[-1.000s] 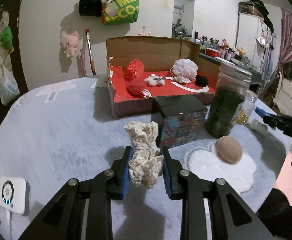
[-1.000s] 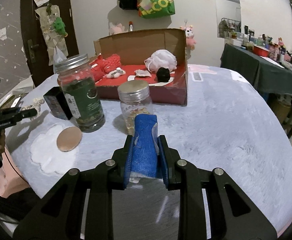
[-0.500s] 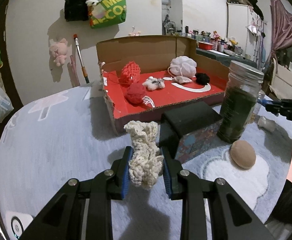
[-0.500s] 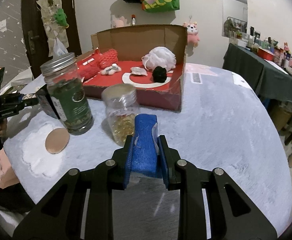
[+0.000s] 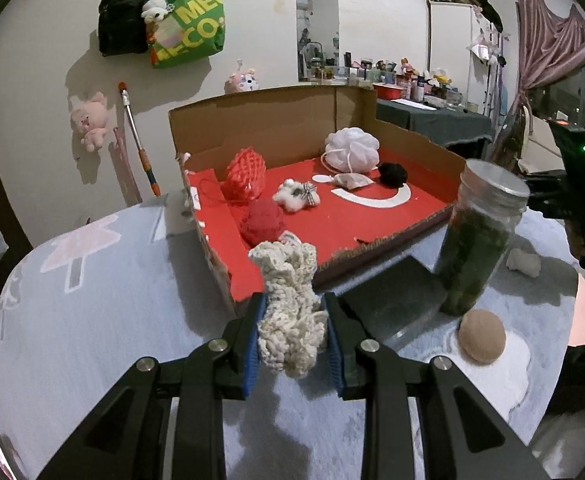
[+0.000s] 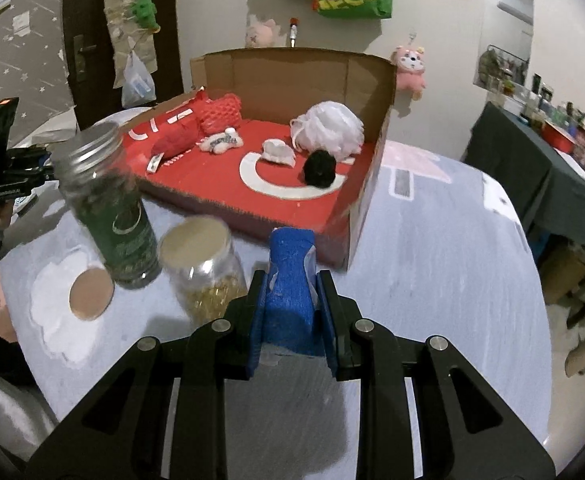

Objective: Organize soft objects
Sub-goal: 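Lift and carry the rope toy and blue sponge over the box with both tools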

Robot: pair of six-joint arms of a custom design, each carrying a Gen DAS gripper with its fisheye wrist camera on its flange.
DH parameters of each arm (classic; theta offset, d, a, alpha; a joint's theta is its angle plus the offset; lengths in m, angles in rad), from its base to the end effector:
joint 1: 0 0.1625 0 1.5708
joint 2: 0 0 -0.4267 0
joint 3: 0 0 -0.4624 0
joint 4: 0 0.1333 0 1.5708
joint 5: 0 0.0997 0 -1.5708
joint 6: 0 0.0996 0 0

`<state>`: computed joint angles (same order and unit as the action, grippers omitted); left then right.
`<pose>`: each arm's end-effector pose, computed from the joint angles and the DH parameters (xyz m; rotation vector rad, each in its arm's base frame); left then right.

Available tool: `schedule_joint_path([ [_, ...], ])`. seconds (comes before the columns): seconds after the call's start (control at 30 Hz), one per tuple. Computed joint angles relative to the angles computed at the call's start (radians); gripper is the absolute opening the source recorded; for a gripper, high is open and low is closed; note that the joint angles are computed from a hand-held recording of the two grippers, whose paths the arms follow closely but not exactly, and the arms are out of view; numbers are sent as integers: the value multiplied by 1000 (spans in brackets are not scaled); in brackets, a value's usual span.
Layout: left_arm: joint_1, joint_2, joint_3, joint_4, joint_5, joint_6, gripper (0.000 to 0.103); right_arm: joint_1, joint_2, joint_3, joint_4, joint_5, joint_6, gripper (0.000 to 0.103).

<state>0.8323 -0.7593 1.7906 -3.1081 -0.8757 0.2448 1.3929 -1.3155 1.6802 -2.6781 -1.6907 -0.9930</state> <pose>-0.3062 -0.6291 0.0409 0.9593 2.2800 -0.8354 -0.0009 -0.6908 0.4050 0.9511 -2.3527 0.7391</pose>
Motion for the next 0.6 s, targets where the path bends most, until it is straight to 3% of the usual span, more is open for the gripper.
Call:
schedule_joint_path([
  [0.3, 10, 45, -138, 143, -77, -12, 30, 22, 60, -129, 157, 64, 36, 23],
  [0.6, 29, 165, -361, 382, -94, -56, 30, 74, 173, -241, 189, -23, 62, 23],
])
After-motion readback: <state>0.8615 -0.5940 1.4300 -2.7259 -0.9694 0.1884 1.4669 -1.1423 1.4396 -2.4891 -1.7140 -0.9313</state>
